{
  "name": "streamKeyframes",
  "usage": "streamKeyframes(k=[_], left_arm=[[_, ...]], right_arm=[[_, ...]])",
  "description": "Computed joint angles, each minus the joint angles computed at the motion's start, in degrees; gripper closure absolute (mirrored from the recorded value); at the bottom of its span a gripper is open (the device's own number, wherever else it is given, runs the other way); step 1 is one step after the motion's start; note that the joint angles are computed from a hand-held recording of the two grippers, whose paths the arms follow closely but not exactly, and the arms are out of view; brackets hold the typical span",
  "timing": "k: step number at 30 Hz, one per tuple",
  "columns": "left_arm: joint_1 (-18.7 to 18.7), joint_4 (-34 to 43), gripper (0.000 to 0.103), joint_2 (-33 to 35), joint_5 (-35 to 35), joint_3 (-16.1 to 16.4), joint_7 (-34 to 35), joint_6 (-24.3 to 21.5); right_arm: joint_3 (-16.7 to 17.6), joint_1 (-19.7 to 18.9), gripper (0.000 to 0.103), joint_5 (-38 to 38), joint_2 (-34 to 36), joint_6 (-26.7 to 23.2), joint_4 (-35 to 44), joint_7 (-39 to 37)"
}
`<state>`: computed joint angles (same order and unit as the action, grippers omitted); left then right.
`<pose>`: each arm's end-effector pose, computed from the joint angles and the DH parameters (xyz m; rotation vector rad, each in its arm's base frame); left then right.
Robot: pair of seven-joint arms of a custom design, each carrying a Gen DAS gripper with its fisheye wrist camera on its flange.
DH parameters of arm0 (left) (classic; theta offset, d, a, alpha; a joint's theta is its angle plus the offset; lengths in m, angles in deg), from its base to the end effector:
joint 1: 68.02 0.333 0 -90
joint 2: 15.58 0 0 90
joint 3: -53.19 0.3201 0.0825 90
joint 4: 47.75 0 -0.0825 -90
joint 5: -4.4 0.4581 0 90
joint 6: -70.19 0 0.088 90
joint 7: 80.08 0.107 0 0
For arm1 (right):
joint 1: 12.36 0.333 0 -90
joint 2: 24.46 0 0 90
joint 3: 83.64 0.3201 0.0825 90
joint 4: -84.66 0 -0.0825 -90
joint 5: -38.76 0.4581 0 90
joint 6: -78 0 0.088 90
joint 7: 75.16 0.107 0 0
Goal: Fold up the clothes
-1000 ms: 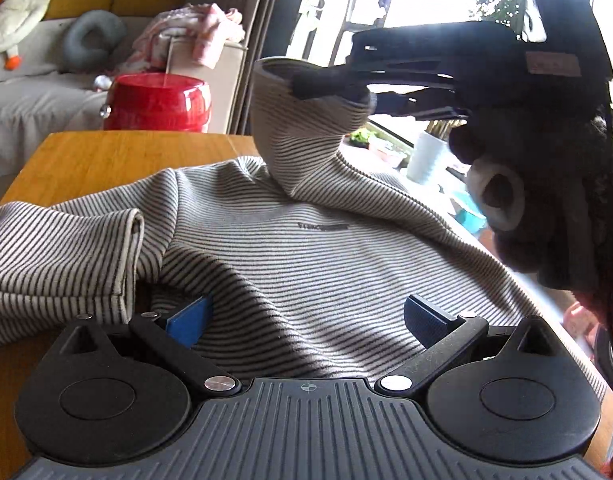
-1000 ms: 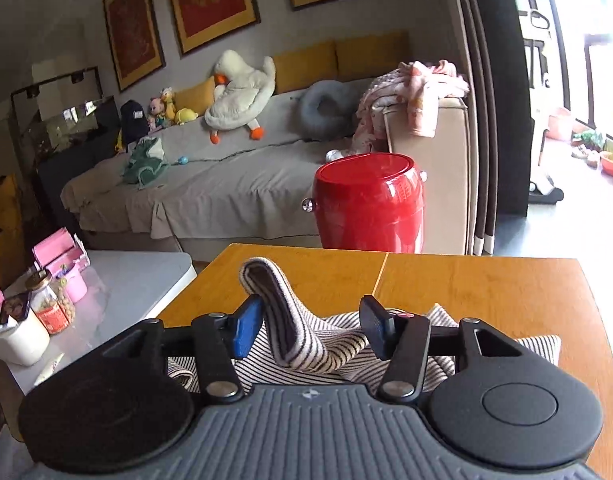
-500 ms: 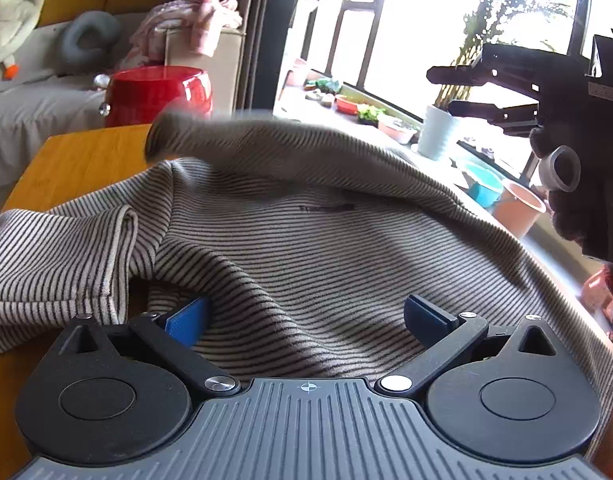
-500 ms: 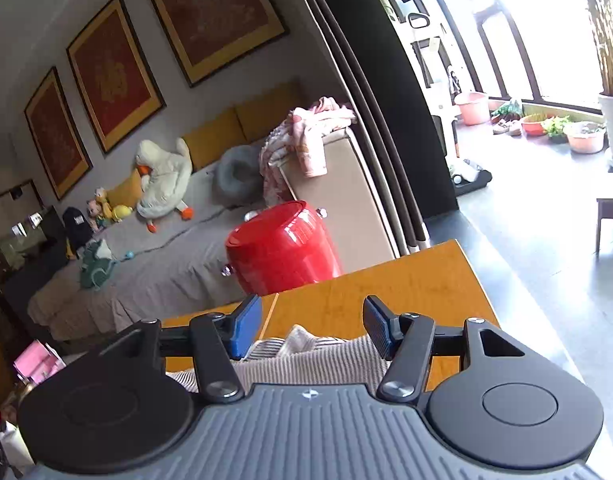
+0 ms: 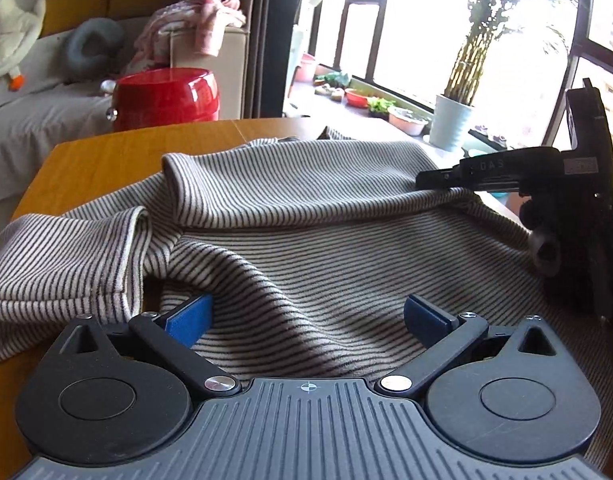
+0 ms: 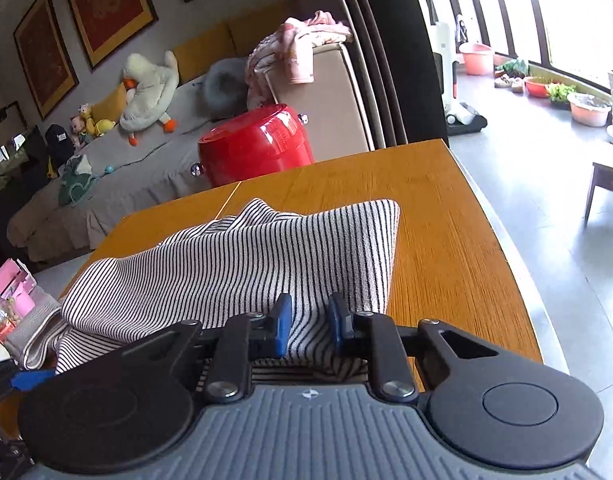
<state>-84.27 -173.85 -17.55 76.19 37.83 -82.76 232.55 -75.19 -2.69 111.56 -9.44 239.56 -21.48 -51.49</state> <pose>0.4957 -0.3632 0.4069 -1.6844 1.7518 -0.9621 0.6964 0.1715 0.4001 -1.7827 1.2469 -0.2860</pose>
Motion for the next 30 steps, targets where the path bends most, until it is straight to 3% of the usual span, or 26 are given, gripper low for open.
streamKeyframes(k=[2, 7, 8, 10, 13, 15, 17, 19, 20, 21, 23, 24, 28, 30], left_arm=[[-0.3, -0.4, 0.0, -1.1, 1.6, -0.5, -0.3, -2.1], [-2.2, -3.2, 0.0, -6.9, 10.0, -4.3, 3.8, -17.0], [-2.6, -3.6, 0.0, -7.4, 9.9, -5.3, 6.3, -21.7], [-2.9, -4.3, 0.0, -7.9, 7.5, -5.4, 10.5, -26.3], [-2.7, -5.5, 0.008, -8.6, 2.4, -4.3, 14.0, -27.7], [-2.3, -6.1, 0.018, -8.7, 0.4, -4.0, 15.7, -28.8], [-1.8, -6.2, 0.019, -8.3, 0.3, -3.9, 15.9, -29.8], [-1.3, -6.3, 0.043, -8.2, 0.3, -3.6, 15.4, -30.3], [-1.1, -6.6, 0.073, -8.8, 0.1, -3.3, 14.3, -29.7], [-0.9, -6.8, 0.087, -9.6, 0.2, -3.2, 12.9, -29.1], [-0.4, -7.3, 0.088, -11.8, 3.2, -3.7, 8.7, -27.7], [-0.2, -7.2, 0.089, -12.5, 4.8, -4.3, 7.4, -27.6], [0.3, -5.9, 0.09, -13.3, 10.2, -5.6, 4.2, -24.9], [0.2, -5.1, 0.09, -12.4, 11.8, -6.1, 4.2, -24.5]], right_arm=[[0.4, 0.5, 0.082, 0.6, -0.3, 2.2, -0.6, -2.6], [0.7, 0.2, 0.073, 4.1, -1.3, 1.6, -1.5, -7.0], [0.5, 0.1, 0.072, 4.9, -1.5, 0.9, -1.6, -7.3], [0.2, 0.0, 0.072, 5.8, -1.6, 0.1, -1.6, -7.5], [-0.2, 0.2, 0.07, 6.5, -1.8, -0.4, -1.7, -8.3], [-0.3, 0.4, 0.067, 6.5, -1.9, -0.3, -1.9, -8.9], [-0.4, 0.6, 0.064, 6.3, -2.2, -0.5, -2.1, -9.1], [-0.5, 0.7, 0.063, 6.2, -2.3, -0.5, -2.2, -9.1], [-0.4, 0.9, 0.063, 6.9, -2.5, 0.3, -2.4, -9.9], [-0.2, 1.1, 0.063, 8.4, -2.9, 1.8, -2.7, -11.3], [0.1, 1.3, 0.063, 11.5, -4.8, 2.3, -3.9, -13.3], [-1.0, 2.1, 0.063, 13.1, -6.2, 0.4, -4.7, -13.7], [-3.1, -0.5, 0.06, 12.7, -10.2, -25.3, -5.6, -1.7], [-3.7, -0.3, 0.051, 11.4, -9.8, -32.6, -4.2, 3.7]])
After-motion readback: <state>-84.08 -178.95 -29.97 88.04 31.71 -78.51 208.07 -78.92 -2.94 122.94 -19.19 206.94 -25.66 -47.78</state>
